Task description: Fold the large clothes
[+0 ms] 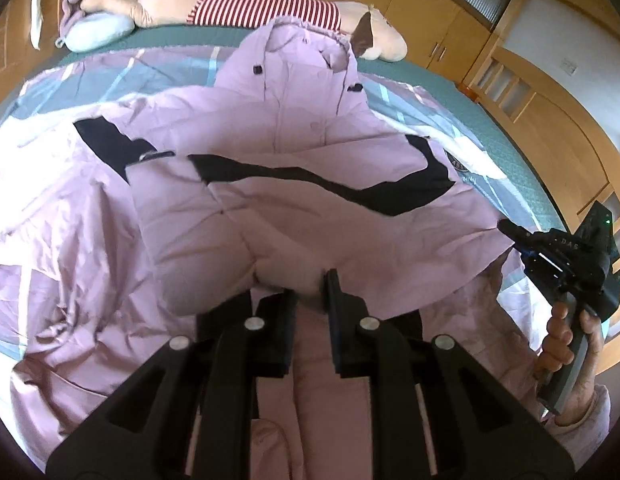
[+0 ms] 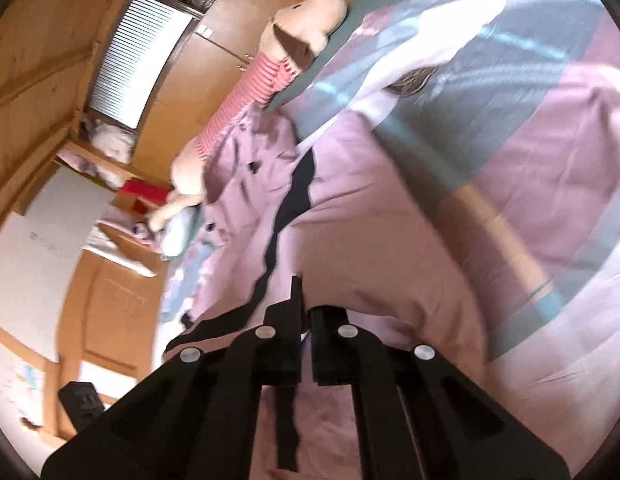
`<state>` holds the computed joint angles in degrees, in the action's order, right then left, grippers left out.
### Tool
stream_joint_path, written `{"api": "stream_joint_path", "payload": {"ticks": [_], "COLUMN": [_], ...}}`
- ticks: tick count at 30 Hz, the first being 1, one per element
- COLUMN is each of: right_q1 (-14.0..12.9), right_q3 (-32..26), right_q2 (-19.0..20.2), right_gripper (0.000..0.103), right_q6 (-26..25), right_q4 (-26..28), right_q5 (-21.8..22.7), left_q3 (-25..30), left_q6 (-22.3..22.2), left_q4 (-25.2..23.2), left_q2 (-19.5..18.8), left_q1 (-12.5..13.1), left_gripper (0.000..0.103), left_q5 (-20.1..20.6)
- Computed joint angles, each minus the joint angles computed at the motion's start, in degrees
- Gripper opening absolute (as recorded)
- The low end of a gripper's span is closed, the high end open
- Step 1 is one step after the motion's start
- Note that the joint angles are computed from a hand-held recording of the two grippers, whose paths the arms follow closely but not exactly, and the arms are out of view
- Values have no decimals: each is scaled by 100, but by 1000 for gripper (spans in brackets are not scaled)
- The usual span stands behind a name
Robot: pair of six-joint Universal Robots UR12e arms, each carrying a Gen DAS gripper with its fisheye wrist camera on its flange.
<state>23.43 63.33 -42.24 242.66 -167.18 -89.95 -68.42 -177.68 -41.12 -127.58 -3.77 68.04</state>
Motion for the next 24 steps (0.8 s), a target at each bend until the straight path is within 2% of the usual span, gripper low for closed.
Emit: {"api": "stream_joint_path", "payload": {"ticks": [3, 4, 6, 7, 8, 10, 11, 12, 14, 19, 21, 24], "right_q1": [-5, -14, -3, 18, 43, 92, 142, 188, 246, 349, 394, 409], "right_q3": [-121, -132, -121, -96, -49, -29, -9, -46, -138, -806, -1151, -1609], "right_q2": [-6, -21, -80, -125, -175, -236, -266, -261, -232, 141, 339, 594], "right_gripper": [5, 10, 39, 60, 66, 66, 66, 66, 62, 59, 59, 59], "right_q6": [-123, -98, -56, -37, -53, -162, -211, -355, -772, -2208, -2520, -2620], "right_q4": [671, 819, 1076, 1148, 1132, 1209, 1187, 1158, 1182, 1652, 2164, 3142], "right_q5": [239, 336, 304, 151, -53, -419, -775, -1060, -1321, -1231, -1346, -1426], "left_q3": [84, 108, 163, 211, 231, 312, 341, 344, 399, 492, 489, 437], "left_q6": [46, 50, -33, -123, -194, -342, -392, -418, -445, -454, -571, -581], "left_q4": [-117, -146, -269, -377, -442, -588, -622, -619, -605, -505, -591, -543], "left_q2": [-54, -66, -98, -124, -137, -188, -214, -226, -287, -411, -406, -341], "left_q1": [-65, -73, -71, -54, -36, 1, 12, 19, -2, -64, -45, -48], "left_gripper": [14, 14, 15, 16, 17, 18, 19, 19, 20, 22, 24, 28], "left_q5": [341, 419, 550, 547, 529, 477, 470, 493, 656, 1056, 959, 1016]}}
